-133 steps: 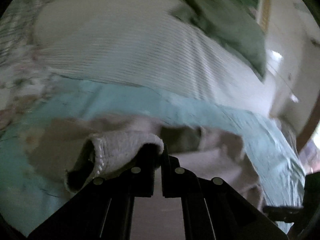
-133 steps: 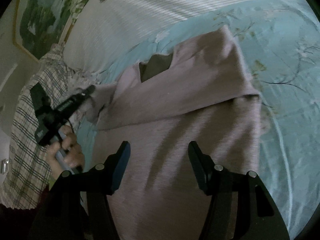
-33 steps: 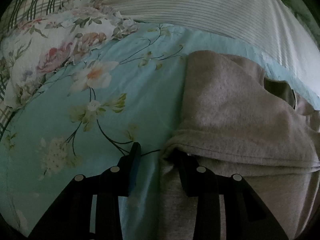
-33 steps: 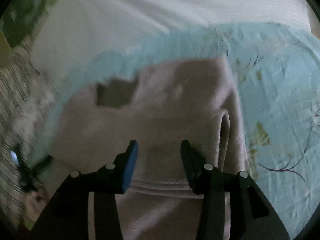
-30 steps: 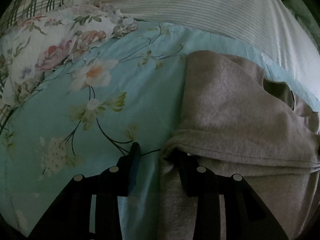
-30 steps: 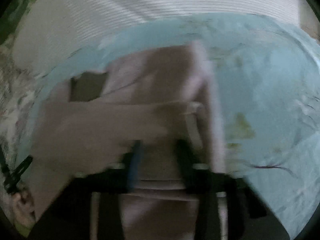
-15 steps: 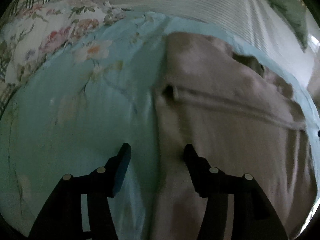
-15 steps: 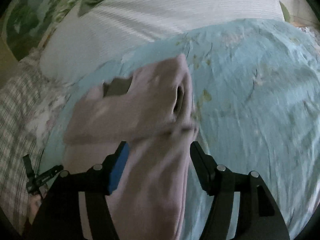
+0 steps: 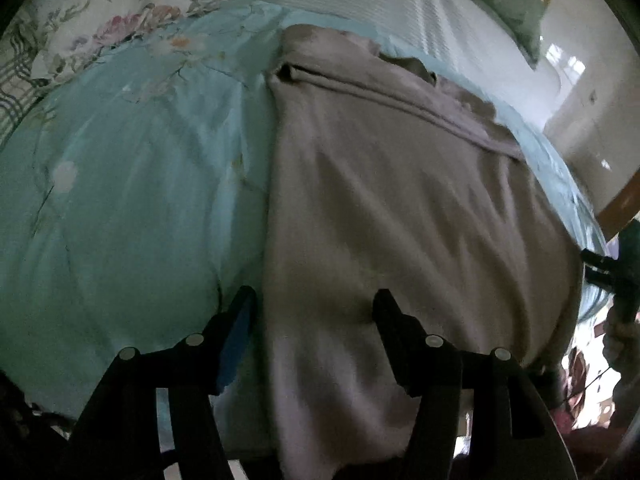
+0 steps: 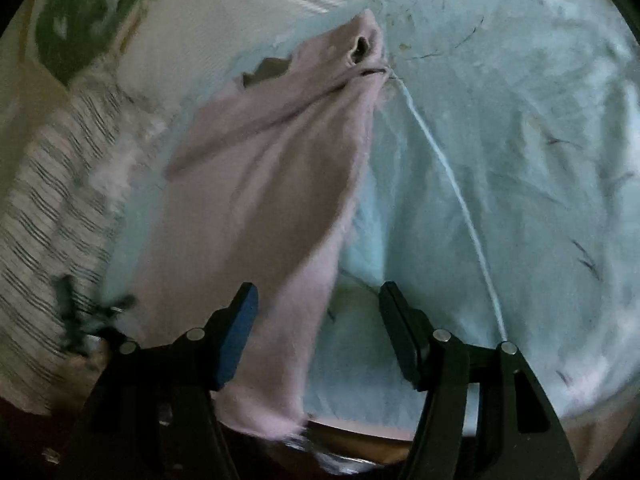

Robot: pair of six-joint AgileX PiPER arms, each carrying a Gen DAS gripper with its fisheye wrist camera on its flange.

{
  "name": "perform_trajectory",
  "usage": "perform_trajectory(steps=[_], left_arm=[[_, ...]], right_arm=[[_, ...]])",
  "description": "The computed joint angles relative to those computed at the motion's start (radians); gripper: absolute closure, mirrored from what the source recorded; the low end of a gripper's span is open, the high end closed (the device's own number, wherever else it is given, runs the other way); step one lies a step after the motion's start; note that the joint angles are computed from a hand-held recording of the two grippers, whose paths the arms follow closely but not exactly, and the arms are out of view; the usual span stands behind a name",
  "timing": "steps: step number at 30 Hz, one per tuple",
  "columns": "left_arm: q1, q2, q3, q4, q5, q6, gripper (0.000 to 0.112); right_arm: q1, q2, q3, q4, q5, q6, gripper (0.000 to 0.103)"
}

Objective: Fold small clothes

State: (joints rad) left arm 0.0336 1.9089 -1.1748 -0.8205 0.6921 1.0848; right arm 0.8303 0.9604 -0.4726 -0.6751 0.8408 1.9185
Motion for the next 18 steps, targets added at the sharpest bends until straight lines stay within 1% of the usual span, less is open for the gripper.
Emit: perform_trajectory(steps=[1, 2, 3, 4, 6, 7, 8, 10, 11, 12, 13, 15, 18], left_arm=[[0.001, -0.027, 0.044, 0.005, -0.016, 0.015, 0.051], [0.002, -0.046, 0.072, 0.008, -0.031, 0.027, 0.051], [-0.002, -0.073, 0.110, 0.011, -0.057, 0.044, 0.051], [-0.006, -0.094, 0.141, 0.021, -0.078, 0.056, 0.051], [-0.019, -0.114, 0.170, 0.047, -0.100, 0.051, 0.051], [-0.021, -0.118, 0.177, 0.059, -0.098, 0.046, 0.051], [-0.020, -0.124, 0.189, 0.066, -0.090, 0.043, 0.051], [-0.010, -0.117, 0.192, 0.075, -0.066, 0.035, 0.051], [-0.010, -0.108, 0.196, 0.093, -0.058, 0.012, 0.051], [-0.013, -0.106, 0.206, 0.101, -0.061, 0.001, 0.052], [-0.015, -0.110, 0.224, 0.099, -0.074, 0.009, 0.052], [-0.009, -0.127, 0.261, 0.078, -0.092, 0.055, 0.052], [0.013, -0.119, 0.275, 0.053, -0.078, 0.097, 0.052]], right_arm=[[0.050, 0.059, -0.055, 0.020, 0.093, -0.008, 0.039], [0.080, 0.110, -0.101, 0.036, 0.159, -0.021, 0.039], [0.104, 0.148, -0.134, 0.038, 0.198, -0.025, 0.039], [0.128, 0.167, -0.152, 0.023, 0.210, -0.007, 0.039], [0.130, 0.178, -0.162, -0.015, 0.174, 0.029, 0.039], [0.105, 0.204, -0.177, -0.009, 0.157, 0.019, 0.037], [0.063, 0.252, -0.206, 0.032, 0.157, -0.026, 0.036], [0.024, 0.338, -0.249, 0.087, 0.183, -0.090, 0.036], [0.024, 0.366, -0.264, 0.098, 0.201, -0.117, 0.036], [0.034, 0.382, -0.278, 0.104, 0.228, -0.140, 0.036], [0.046, 0.397, -0.299, 0.122, 0.273, -0.173, 0.036], [0.075, 0.370, -0.288, 0.147, 0.327, -0.174, 0.036], [0.134, 0.236, -0.205, 0.161, 0.364, -0.068, 0.036]])
